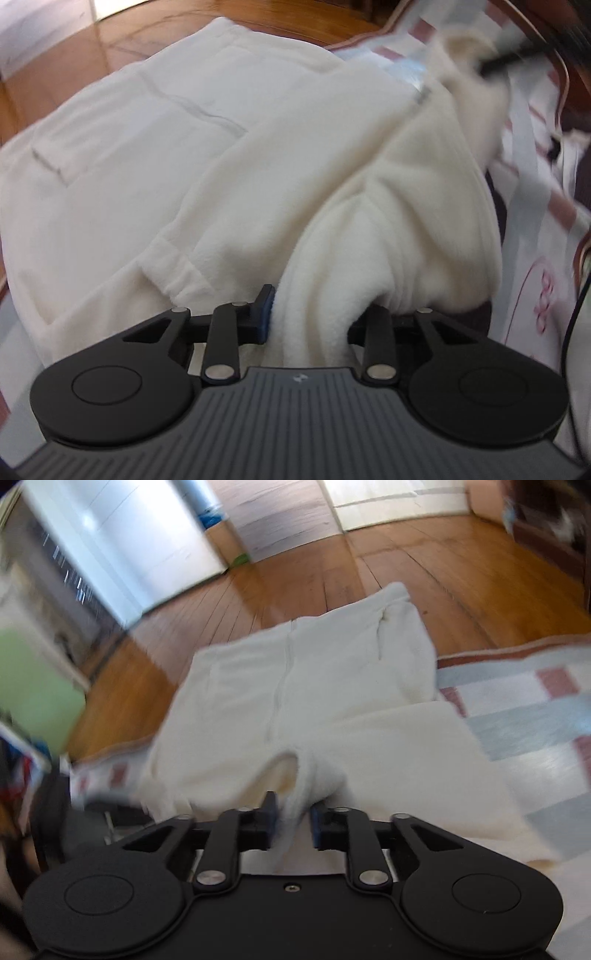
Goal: Fold clothes
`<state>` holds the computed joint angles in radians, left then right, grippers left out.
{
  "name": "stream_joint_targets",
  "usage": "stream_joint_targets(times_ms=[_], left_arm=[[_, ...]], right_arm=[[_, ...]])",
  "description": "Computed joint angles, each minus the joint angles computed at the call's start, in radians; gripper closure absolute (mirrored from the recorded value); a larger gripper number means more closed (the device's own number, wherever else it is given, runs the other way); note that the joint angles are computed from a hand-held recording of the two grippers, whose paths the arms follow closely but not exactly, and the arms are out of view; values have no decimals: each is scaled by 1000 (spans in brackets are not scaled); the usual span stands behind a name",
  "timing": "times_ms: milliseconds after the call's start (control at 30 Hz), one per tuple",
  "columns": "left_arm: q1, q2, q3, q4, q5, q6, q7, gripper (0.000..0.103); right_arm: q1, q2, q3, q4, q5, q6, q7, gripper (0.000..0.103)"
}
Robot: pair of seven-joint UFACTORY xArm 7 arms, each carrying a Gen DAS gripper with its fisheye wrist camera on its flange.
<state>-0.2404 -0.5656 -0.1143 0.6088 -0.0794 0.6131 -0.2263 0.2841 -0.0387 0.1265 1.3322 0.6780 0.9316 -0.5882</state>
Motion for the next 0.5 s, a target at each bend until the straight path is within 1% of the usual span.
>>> stream_joint_targets(times_ms=[67,133,200,267,333,367,433,500], left_arm=[[1,3,12,-2,-21,-12,-14,73],[0,7,22,-5,-43,-22,-26,72],[-4,5,31,-8,-64,-29,-34,72],[-8,1,39,-11,-82,-32,-39,72],[-6,-1,43,-11,-87,-32,-37,72],[-4,-3,41,-13,-87,-34,-39,72],[0,-8,35,-18,-88,-39,-52,72],[1,-11,34,-23,-95,-50,-68,72]], right_arm=[[-2,-87,0,-101,-83,-73,-48,44],[3,-169,4,-203,-199,-139,-105,44],[10,-256,17,-334,-329,-246,-158,44],[11,-312,35,-450,-443,-348,-159,44],[14,-326,47,-516,-535,-400,-149,46],[15,-325,57,-546,-585,-443,-145,46],[11,-314,79,-604,-693,-567,-139,46],[6,-291,92,-632,-776,-679,-129,45]])
